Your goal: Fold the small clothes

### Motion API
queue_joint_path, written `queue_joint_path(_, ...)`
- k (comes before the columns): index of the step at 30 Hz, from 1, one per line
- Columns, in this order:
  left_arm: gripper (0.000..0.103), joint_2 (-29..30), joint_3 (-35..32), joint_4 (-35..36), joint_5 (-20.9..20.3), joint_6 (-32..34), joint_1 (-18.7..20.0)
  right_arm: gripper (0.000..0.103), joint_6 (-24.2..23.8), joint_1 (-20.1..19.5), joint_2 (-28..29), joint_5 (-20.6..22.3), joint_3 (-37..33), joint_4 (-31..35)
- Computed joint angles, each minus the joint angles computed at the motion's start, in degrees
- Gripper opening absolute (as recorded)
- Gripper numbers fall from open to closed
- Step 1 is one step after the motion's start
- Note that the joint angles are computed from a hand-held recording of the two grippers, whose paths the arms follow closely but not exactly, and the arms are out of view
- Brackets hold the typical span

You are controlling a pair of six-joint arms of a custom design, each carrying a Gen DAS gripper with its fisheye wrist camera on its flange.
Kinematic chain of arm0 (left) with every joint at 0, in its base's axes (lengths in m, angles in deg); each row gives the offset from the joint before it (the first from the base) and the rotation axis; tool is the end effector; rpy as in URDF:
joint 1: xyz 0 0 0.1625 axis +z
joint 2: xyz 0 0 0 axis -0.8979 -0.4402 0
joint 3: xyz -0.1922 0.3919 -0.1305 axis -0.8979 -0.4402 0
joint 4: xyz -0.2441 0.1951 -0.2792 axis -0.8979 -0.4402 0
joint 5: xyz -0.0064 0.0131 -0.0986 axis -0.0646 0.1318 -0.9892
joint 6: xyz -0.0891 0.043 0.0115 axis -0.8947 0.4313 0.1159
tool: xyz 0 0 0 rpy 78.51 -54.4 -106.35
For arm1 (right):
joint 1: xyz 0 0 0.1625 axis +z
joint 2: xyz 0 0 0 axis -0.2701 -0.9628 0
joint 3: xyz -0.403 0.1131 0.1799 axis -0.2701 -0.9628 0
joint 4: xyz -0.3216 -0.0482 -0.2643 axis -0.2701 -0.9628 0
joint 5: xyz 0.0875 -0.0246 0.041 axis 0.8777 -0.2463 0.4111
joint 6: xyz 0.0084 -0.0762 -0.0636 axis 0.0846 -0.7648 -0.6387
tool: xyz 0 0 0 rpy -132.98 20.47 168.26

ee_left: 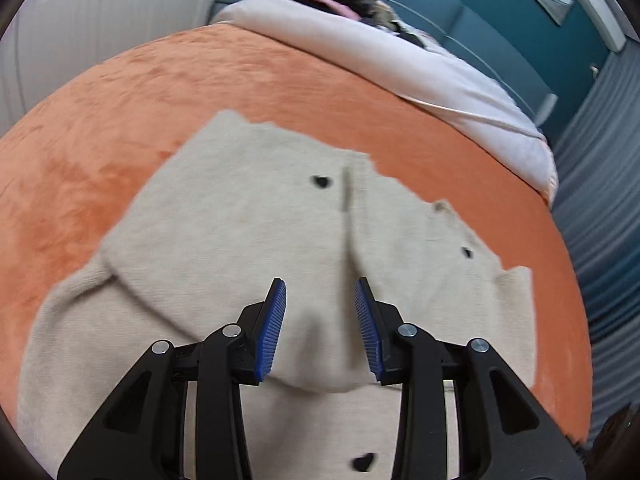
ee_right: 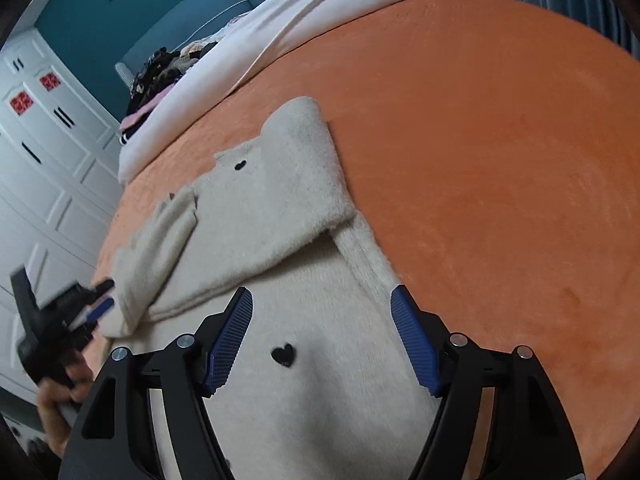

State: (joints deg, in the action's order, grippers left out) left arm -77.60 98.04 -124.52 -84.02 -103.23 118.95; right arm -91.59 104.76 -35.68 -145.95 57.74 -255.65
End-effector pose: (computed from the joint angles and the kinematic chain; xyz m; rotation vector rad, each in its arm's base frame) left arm -0.1081 -0.5354 0.1901 -0.4206 2.2945 -1.1699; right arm 0.1048 -0.5472 0.1601 0.0724 -2.8233 0.7177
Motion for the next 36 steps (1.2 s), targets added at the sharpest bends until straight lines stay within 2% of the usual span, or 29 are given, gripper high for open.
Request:
queue_joint_path(2,0.034,-0.6,0.6,1.7,0.8,-1.7,0.6,0.070,2.7,-1.3,2.8,5.0,-4.5,5.5)
queue_joint_path(4,0.034,-1.5,0.8,3.0,1.3,-2.1,1.4,0.068,4.2,-1.4,6.3,5.2,-8.5,7.5)
queue_joint_path(5,0.034,-1.6,0.7,3.2,1.2,-2.0,1.5,0.041,4.1,-0.9,7.5,3.3,-10.0,6.7)
queue_joint_path(6,0.034,-2.3,1.9,4.2,1.3,-3.6,0.3,0.005,4.5,-0.8,7.9,2.2,-10.6,4.5)
queue_joint_path(8,0.034,-2.7,3.0,1.1,0.4,-1.2,-0.4,0.006,7.7,-2.4,6.3,6.4,-8.6,-3.7)
queue_joint_path(9,0.035,-3.0,4.5,0.2,0.4,-1.6,-1.9,0.006,8.5,-3.2,5.6,6.9,-7.8,-6.2)
queue_joint_path(10,0.037,-2.8,4.8,-1.0,-0.1,-0.5,-2.4,0.006,8.3,-3.6,5.7,5.1,-7.6,-7.0)
queue_joint_path(12,0.040,-1.3,5.0,-3.1,-2.4,-0.1,-3.2,0.005,7.6,-4.6,7.3,0.5,-9.1,-2.4)
queue_joint_path(15,0.040,2.7,3.4,-4.5,-9.4,-0.8,-3.3,0.003,7.2,-4.8,6.2,2.4,-8.2,-3.0)
queue_joint_path(17,0.042,5.5,2.5,-5.1,-10.8,-0.2,-4.0,0.004,7.6,-4.0,4.7,3.2,-7.5,-2.6)
queue_joint_path(19,0.049,8.1,0.7,-3.4,-9.8,0.0,-4.4,0.004,7.1,-2.7,3.8,2.6,-7.2,-3.4)
queue_joint_path(22,0.050,10.7,-2.2,-0.9,-9.5,1.2,-2.4,0.008,1.2,-0.1,4.3,-1.7,-9.7,-1.4)
queue_joint_path(24,0.050,11.7,-3.2,-1.5,-9.3,3.4,-0.9,0.007,-1.1,0.7,4.7,-3.8,-11.2,1.1)
queue_joint_path(26,0.050,12.1,-3.4,-1.6,-8.5,5.0,-1.0,0.008,0.0,-0.3,3.4,-3.3,-11.3,5.8)
queue_joint_path(28,0.050,12.5,-3.4,-1.8,-7.9,6.0,-1.2,0.008,3.1,-2.1,0.6,0.0,-8.9,7.1)
queue_joint_path(30,0.050,13.2,-3.2,-2.9,-7.0,7.3,-1.4,0.022,4.6,-2.1,-1.3,-2.4,-5.5,1.0)
queue_joint_path(31,0.050,13.7,-3.1,-3.5,-6.2,7.7,-1.7,0.024,4.8,-1.8,-1.5,-3.6,-4.7,-3.2)
queue_joint_path(32,0.050,14.1,-3.1,-3.6,-5.4,7.8,-2.0,0.031,5.2,-1.8,-1.4,-2.5,-5.1,-5.0)
queue_joint_path(33,0.051,14.7,-3.2,-3.6,-4.2,7.8,-2.4,0.038,4.7,-1.9,-0.9,-0.5,-6.3,-4.4)
queue_joint_path(36,0.052,15.2,-3.7,-2.2,-2.6,6.5,-2.9,0.038,-3.4,1.4,5.8,-2.7,-15.4,0.7)
